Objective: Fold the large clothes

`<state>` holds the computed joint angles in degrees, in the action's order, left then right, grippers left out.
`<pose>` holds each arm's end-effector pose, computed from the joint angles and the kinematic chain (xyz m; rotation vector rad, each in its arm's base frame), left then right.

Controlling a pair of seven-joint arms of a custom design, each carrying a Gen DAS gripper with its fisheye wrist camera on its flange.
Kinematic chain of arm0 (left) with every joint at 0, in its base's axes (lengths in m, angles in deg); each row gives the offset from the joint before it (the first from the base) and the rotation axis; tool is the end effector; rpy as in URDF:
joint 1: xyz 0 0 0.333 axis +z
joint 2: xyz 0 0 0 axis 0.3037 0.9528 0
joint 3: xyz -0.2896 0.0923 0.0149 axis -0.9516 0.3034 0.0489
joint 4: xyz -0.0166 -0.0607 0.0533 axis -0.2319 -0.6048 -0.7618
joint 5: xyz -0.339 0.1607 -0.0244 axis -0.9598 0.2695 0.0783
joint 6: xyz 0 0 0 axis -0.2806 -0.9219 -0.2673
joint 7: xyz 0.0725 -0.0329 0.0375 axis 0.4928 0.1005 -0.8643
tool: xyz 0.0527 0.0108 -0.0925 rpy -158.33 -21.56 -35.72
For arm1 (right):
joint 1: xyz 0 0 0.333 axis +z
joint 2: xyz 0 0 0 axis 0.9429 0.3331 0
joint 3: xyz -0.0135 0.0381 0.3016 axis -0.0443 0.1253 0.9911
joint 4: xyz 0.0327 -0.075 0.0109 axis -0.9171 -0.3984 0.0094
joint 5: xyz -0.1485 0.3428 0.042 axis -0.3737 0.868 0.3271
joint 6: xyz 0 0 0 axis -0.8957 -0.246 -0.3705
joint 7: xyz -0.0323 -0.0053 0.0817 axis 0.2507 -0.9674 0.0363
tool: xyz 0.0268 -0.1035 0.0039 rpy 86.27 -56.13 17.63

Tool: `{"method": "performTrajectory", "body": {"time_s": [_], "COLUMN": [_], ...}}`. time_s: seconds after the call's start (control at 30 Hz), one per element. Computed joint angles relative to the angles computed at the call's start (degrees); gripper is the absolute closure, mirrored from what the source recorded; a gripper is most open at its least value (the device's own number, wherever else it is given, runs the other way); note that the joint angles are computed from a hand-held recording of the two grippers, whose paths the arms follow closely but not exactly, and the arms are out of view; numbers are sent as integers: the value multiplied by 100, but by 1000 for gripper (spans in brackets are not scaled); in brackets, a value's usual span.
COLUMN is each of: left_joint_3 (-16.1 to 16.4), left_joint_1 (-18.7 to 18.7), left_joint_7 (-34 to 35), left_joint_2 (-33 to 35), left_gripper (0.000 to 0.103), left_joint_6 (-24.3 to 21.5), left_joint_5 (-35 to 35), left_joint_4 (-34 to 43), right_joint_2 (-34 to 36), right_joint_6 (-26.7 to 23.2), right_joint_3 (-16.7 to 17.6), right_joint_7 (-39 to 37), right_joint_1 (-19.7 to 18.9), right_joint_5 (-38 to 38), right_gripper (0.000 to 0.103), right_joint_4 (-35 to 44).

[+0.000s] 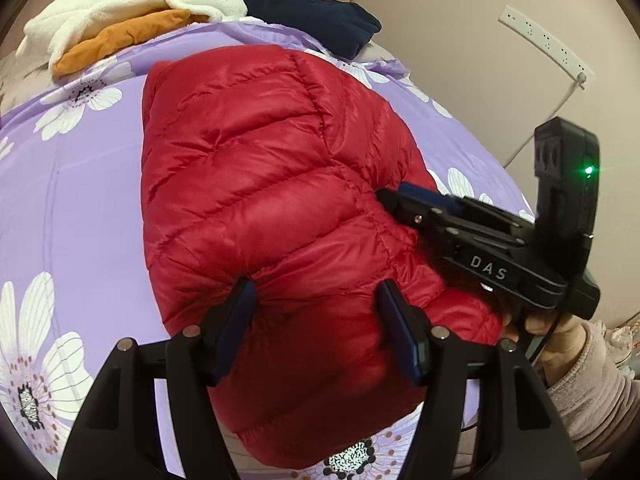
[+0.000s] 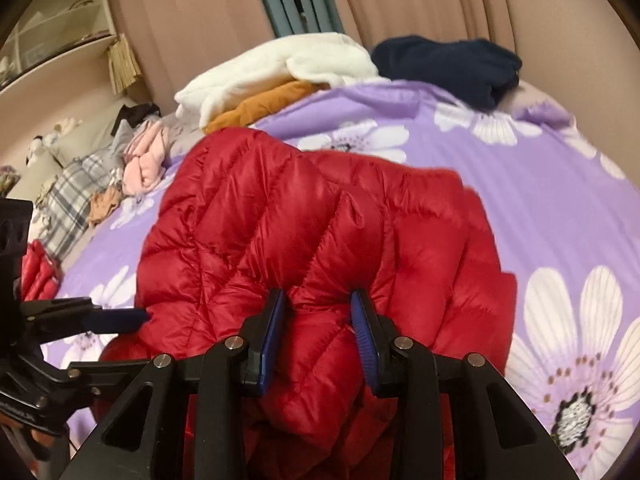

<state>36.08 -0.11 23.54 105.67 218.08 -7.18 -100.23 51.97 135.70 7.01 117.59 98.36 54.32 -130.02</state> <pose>0.5637 -0.3484 0.4472 -2.0017 1.8597 -0.9319 0.6523 0.4270 0.4286 -1.9688 0.9960 -0.1556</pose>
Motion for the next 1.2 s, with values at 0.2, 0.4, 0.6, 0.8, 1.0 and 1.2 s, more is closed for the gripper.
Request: {"method": "performTrajectory", "body": {"time_s": [0.2, 0.4, 0.6, 0.8, 1.0, 1.2], "left_joint_3": [-9, 529, 191, -159, -297, -317], "left_joint_1": [113, 34, 897, 1494, 1854, 1974], "left_joint_7": [-406, -2175, -2947, -3697, -4503, -5060], "left_joint_2": [-409, -1150, -1134, -714, -294, 124], "left_gripper": [38, 21, 21, 20, 20, 18], "left_joint_6": [584, 1491, 3111, 3969, 4292, 4429], "left_joint_5": [-208, 910, 582, 989, 1729, 2268], "left_joint_4": [-528, -1461, -2233, -2233, -1872, -1476], "right_joint_2": [-200, -844, -948, -631, -230, 154], "right_joint_6": [-267, 4, -335, -921, -1344, -1636], "right_joint_3": [191, 871, 686, 621, 732, 674], "right_joint_7": [-43, -968, -665, 71, 344, 664], "right_joint_1": [-209, -916, -1098, -1317, -1442, -1343], "right_joint_5": [229, 1699, 2555, 2881, 3267, 3046], "right_gripper": [65, 29, 8, 3, 2, 1], "right_joint_4": [-106, -1023, -1184, -973, -595, -49]}}
